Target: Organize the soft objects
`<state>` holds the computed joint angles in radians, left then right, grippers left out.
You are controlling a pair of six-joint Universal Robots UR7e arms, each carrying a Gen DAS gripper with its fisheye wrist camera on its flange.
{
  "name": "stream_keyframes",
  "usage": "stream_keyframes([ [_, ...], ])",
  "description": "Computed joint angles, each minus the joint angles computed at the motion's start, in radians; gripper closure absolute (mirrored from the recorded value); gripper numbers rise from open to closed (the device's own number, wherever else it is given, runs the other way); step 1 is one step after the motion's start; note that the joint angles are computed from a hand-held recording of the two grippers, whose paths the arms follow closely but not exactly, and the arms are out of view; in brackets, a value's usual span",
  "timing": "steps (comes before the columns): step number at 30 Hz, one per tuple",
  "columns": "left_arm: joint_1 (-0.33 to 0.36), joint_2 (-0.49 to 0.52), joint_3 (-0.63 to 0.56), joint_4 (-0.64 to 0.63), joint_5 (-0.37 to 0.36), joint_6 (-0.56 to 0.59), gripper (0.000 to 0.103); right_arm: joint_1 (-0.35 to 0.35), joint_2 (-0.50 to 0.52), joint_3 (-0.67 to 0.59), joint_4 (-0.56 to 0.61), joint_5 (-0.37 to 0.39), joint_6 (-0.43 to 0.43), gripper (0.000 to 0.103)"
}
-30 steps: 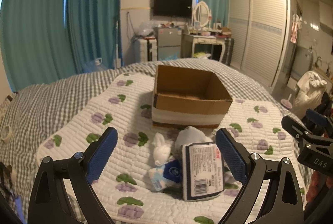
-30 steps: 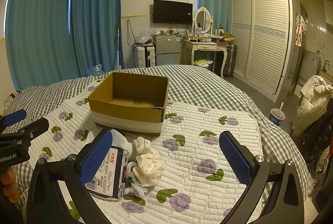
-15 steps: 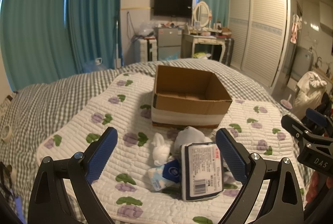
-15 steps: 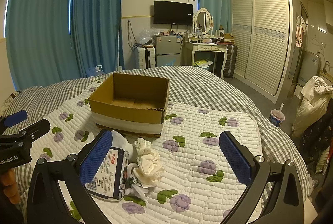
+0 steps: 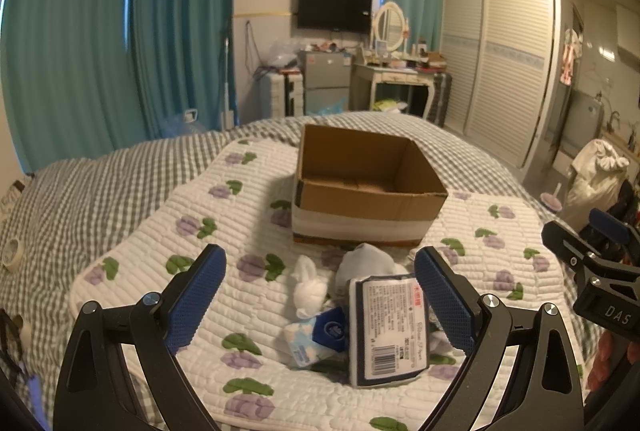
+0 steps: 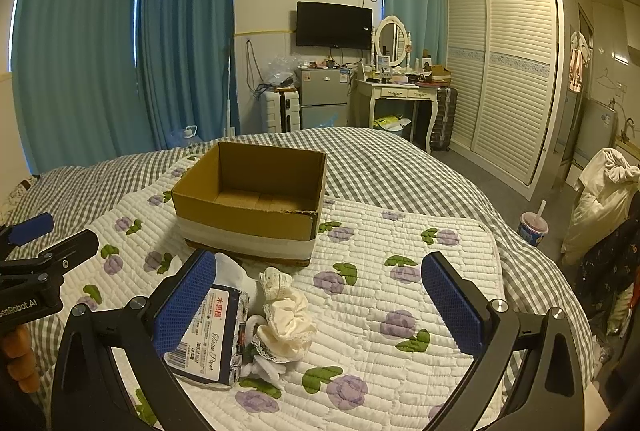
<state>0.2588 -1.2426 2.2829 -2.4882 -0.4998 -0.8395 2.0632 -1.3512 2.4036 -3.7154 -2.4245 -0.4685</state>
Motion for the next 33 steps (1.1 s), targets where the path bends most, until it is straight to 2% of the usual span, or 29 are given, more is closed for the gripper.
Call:
stream_keyframes([
  [11,-0.026,-0.007,-0.011,0.035,0.006,-0.030,0.006,0.029,-0.021,-0.005,0.035,-0.013,0.007,0.000],
  [18,-0.016,0.014,-0.037,0.042,-0.026,-0.039,0.006,0.037,-0.060,0.010,0.072,-0.029,-0.011,0.000],
  [24,0.045,0.072,-0.050,0.029,-0.119,-0.045,0.006,-0.061,-0.076,0.034,0.138,0.028,0.001,0.000],
  [28,0.089,0.130,-0.054,0.023,-0.210,-0.057,0.006,-0.169,-0.075,0.046,0.221,0.130,0.037,0.010],
  [33,0.125,0.155,-0.064,0.046,-0.260,-0.088,0.007,-0.278,-0.024,0.024,0.303,0.249,0.055,0.021],
])
